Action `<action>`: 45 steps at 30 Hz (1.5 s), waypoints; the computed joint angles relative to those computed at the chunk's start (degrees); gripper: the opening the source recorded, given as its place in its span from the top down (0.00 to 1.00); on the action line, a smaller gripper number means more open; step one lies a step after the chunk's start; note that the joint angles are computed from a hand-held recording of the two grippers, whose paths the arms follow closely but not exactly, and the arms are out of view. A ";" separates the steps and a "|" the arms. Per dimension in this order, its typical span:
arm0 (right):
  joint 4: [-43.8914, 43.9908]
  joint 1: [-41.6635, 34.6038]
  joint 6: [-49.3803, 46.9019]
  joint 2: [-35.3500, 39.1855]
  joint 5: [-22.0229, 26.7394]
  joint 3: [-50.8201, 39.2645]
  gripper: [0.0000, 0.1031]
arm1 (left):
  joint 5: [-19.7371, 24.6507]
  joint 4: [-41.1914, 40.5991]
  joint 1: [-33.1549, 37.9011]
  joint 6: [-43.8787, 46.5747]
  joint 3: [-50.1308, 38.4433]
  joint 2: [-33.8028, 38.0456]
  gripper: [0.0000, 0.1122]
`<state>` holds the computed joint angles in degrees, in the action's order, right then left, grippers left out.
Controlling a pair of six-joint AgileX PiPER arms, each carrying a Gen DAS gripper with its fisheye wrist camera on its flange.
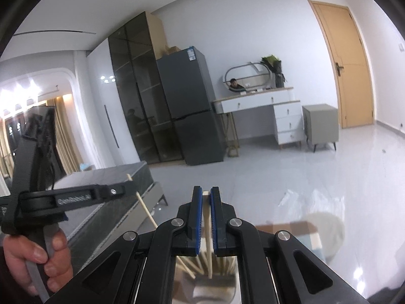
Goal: Organize utensils
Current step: 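Lift both held chopsticks and carry them over the utensil holder, then open both tools to drop the chopsticks into the holder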
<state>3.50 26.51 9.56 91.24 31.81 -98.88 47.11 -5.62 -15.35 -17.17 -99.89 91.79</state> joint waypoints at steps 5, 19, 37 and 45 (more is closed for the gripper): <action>0.32 -0.03 -0.82 1.88 -1.49 0.32 0.95 | -0.51 -1.63 0.86 1.67 -1.43 2.97 1.00; 2.97 -0.97 -3.71 3.40 -2.56 3.61 0.95 | -2.68 0.26 0.48 1.72 1.90 4.57 0.99; 6.48 -0.74 -8.14 6.49 -0.25 7.58 0.94 | -3.09 -12.25 1.84 16.42 8.35 3.55 1.00; 10.63 -1.86 -9.59 6.90 0.86 10.44 0.92 | 1.35 -17.77 3.49 18.22 8.59 4.92 0.99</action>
<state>14.13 24.65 -0.03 98.13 32.67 -88.44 48.46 -23.39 -11.87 1.05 -91.30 96.70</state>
